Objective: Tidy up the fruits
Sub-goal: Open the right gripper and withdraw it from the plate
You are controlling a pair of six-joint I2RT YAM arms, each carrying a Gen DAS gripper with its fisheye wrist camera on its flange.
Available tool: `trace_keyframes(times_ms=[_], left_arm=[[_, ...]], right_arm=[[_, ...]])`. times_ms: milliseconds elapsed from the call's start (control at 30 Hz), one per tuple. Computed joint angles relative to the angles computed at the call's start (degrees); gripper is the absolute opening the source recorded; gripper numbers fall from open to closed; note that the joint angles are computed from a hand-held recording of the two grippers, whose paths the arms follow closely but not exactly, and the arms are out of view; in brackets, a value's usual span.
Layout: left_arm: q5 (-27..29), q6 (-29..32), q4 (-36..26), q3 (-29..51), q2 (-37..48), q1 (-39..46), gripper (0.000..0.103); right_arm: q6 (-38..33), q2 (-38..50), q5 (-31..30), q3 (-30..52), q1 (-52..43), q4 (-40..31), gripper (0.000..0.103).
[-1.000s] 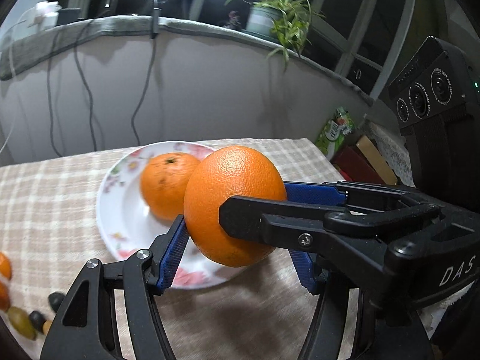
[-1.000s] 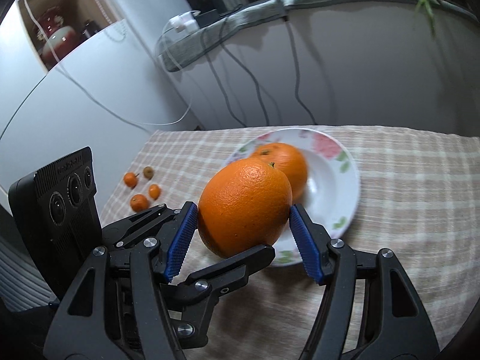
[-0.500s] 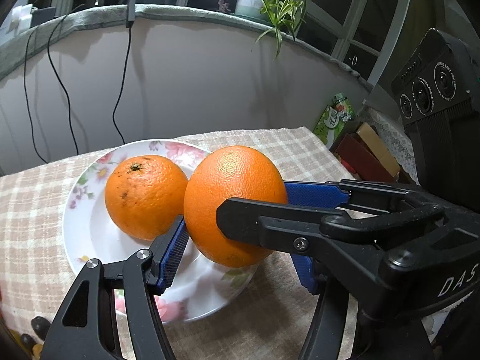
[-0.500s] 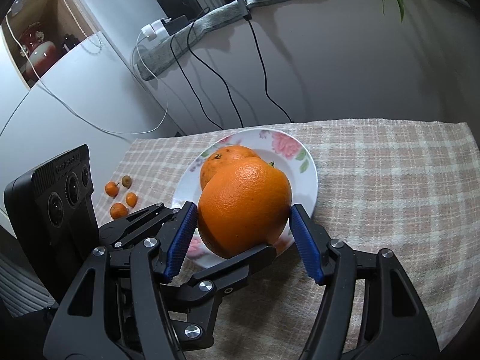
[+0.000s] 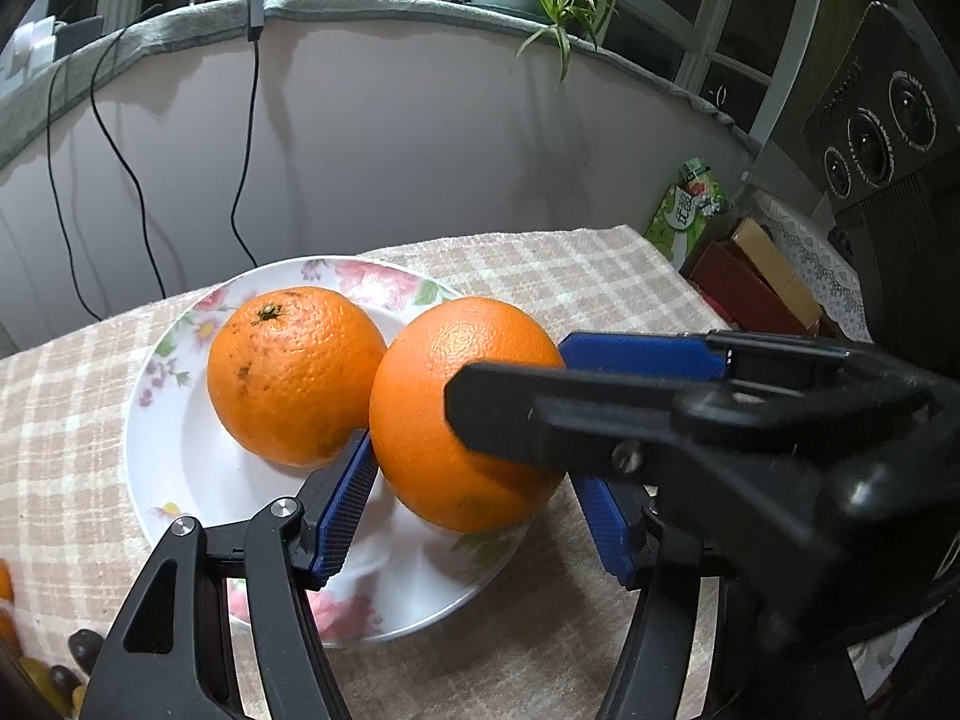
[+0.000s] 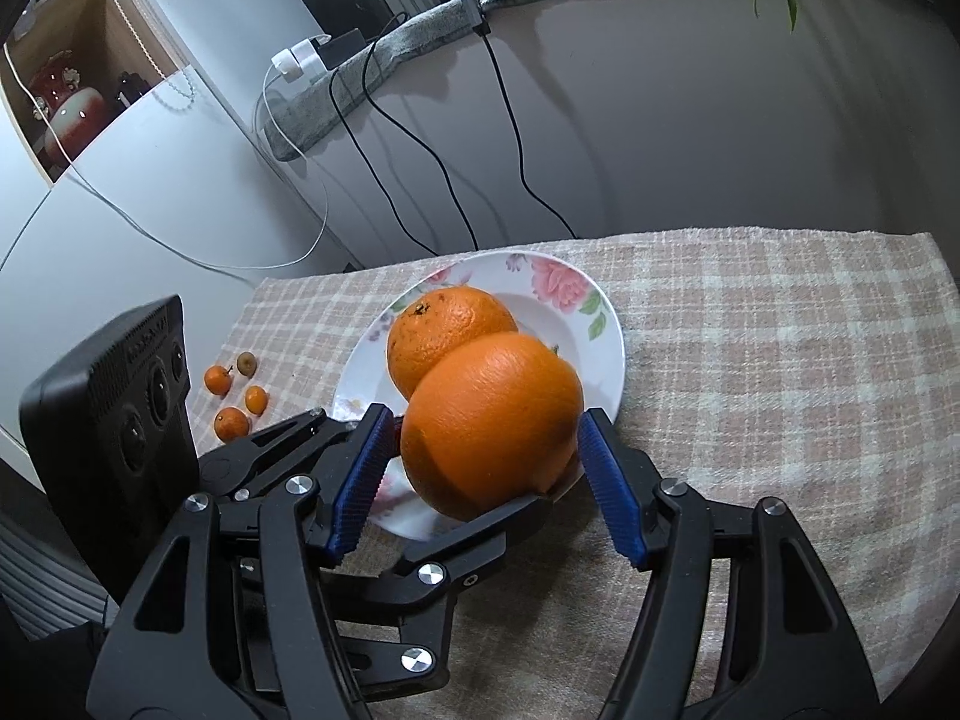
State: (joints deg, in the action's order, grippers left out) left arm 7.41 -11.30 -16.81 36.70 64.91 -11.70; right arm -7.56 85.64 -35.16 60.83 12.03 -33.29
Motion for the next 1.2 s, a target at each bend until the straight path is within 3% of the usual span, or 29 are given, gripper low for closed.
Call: trace_keyframes(times_ms=[133,767,1033,1200], left_arm=[[-0.1,0.1,-0.8,-0.6,-2.6,1.0,0.073],[3.4,3.4,-10.5,-5.1,-20.9,9.2,0.073],[9.1,7.9,-17.4,-6.1,-30.1,19.6,0.073],[15.0,14.2,-23.0,-6.5,-35.0,30.3,0.073]], right_arm=[[0.0,-0.9,0.0,-0.2,-0.8,0.1,0.077],[1.4,-9.3,0.9,-4.6,1.9,1.7,0.078],[3.0,-13.4,3.8,-6.6,8.1,3.8,0.078],[3.4,-15.6,6.1,-8.0,12.7,5.3,0.078]])
